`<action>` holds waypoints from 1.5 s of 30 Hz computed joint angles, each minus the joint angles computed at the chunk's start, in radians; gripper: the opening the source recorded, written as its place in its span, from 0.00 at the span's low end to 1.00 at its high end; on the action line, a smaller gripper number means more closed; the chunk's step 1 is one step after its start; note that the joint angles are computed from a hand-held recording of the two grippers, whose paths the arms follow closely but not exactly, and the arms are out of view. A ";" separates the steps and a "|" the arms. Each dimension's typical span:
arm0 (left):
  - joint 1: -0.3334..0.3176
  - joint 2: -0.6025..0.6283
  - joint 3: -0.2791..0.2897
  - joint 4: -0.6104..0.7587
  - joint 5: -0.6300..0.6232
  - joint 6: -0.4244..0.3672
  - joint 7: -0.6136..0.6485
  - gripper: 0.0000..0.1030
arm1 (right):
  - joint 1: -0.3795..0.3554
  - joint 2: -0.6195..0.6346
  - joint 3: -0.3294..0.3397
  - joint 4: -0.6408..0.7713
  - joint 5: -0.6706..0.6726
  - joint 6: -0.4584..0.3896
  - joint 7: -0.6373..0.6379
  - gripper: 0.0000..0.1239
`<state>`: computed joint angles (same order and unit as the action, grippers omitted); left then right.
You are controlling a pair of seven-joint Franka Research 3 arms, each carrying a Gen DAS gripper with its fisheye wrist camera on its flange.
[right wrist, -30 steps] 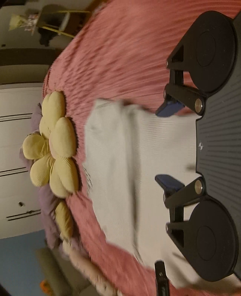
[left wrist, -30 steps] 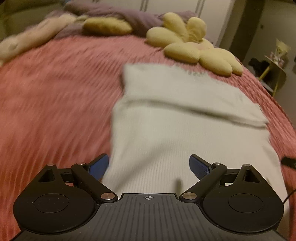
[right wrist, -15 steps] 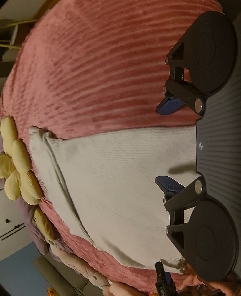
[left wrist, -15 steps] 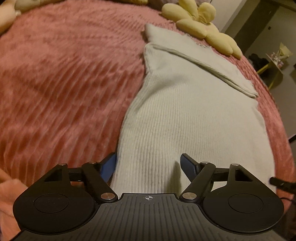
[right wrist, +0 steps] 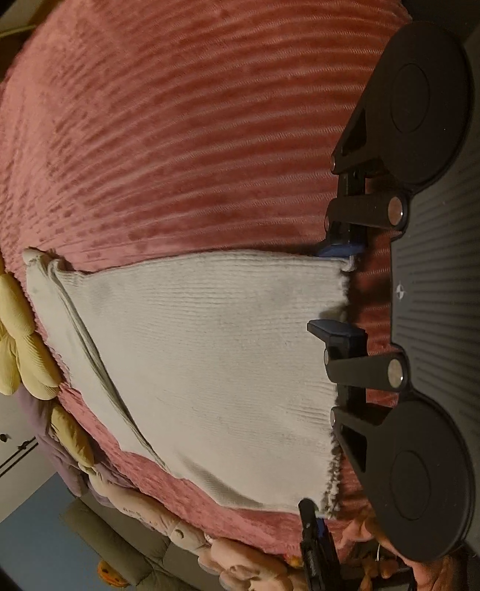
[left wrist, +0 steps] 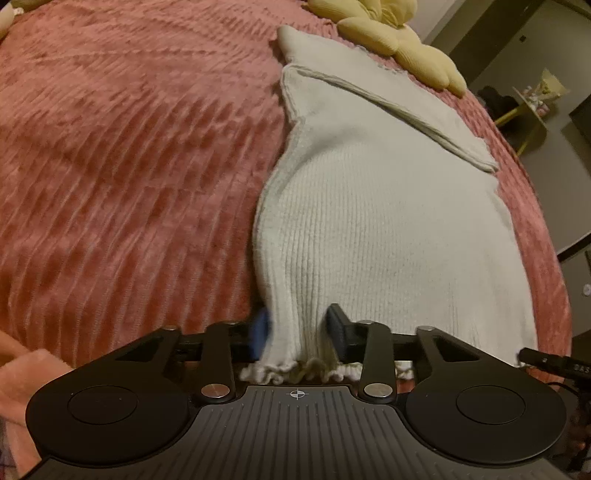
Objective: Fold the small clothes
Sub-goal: 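Grasp the hem with both tools and lift it toward the collar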
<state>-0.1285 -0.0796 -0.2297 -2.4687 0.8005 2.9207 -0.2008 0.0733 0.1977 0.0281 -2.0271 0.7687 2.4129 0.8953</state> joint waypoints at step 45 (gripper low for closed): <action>0.002 0.138 0.085 0.227 0.114 0.045 0.359 0.61 | -0.028 0.269 0.129 0.384 0.021 0.212 -0.066 0.40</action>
